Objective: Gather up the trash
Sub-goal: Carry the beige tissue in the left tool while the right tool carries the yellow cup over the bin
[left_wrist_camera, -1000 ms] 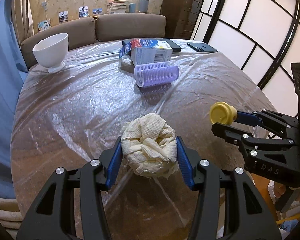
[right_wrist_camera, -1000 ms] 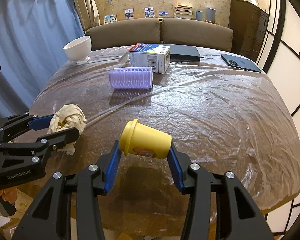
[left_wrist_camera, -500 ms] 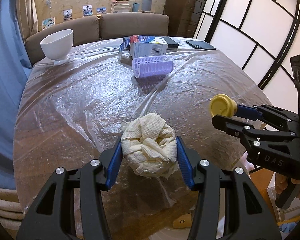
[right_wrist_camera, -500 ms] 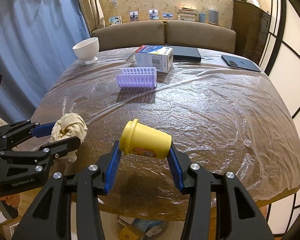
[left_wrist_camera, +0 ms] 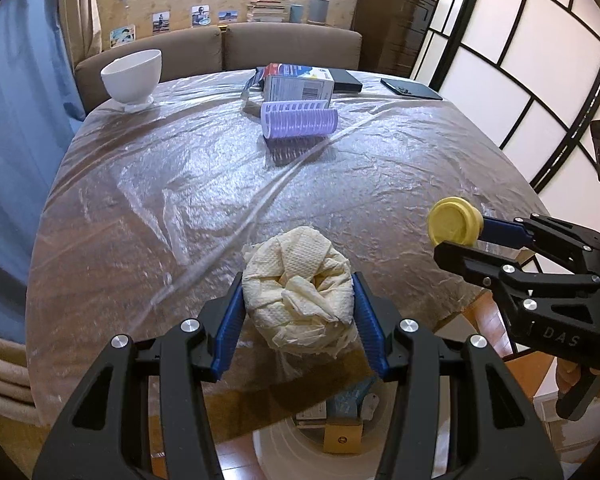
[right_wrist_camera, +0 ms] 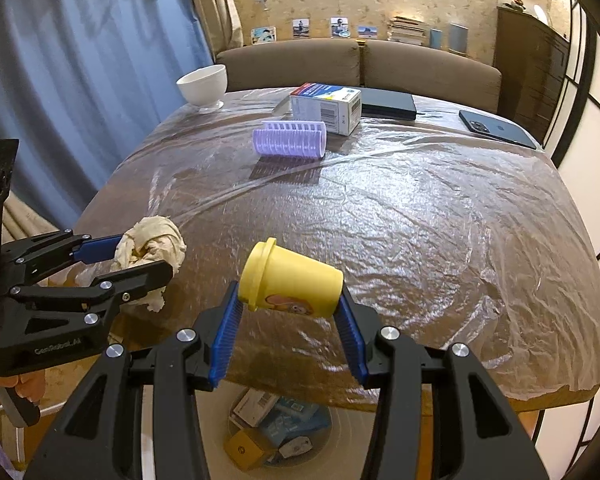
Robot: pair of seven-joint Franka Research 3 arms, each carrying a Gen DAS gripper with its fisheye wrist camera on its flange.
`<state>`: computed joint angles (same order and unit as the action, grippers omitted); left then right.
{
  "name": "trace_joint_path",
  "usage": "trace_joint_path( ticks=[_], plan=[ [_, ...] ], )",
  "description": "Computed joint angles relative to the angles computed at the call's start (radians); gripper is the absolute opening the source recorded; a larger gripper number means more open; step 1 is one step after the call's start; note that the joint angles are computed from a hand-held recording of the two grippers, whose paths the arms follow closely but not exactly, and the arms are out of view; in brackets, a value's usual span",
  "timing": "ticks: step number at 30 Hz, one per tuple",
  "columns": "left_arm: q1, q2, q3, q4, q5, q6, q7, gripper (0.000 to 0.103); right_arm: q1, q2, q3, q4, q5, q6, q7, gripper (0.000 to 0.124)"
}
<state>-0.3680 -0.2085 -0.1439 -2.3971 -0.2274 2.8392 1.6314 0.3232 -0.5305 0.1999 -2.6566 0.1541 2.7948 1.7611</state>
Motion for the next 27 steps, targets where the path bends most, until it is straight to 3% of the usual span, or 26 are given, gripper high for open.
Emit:
trace_joint_path(
  ticks=[10, 27],
  plan=[
    [0.007, -0.062, -0.028, -0.048, 0.092, -0.016, -0.127, 0.052, 0.063, -0.103, -0.062, -0.073, 0.078, -0.036, -0.101, 0.045],
    [-0.051, -0.164, -0.034, -0.138, 0.18, -0.036, -0.254, 0.052, 0.091, -0.278, -0.079, -0.177, 0.156, -0.13, -0.2, 0.045]
  ],
)
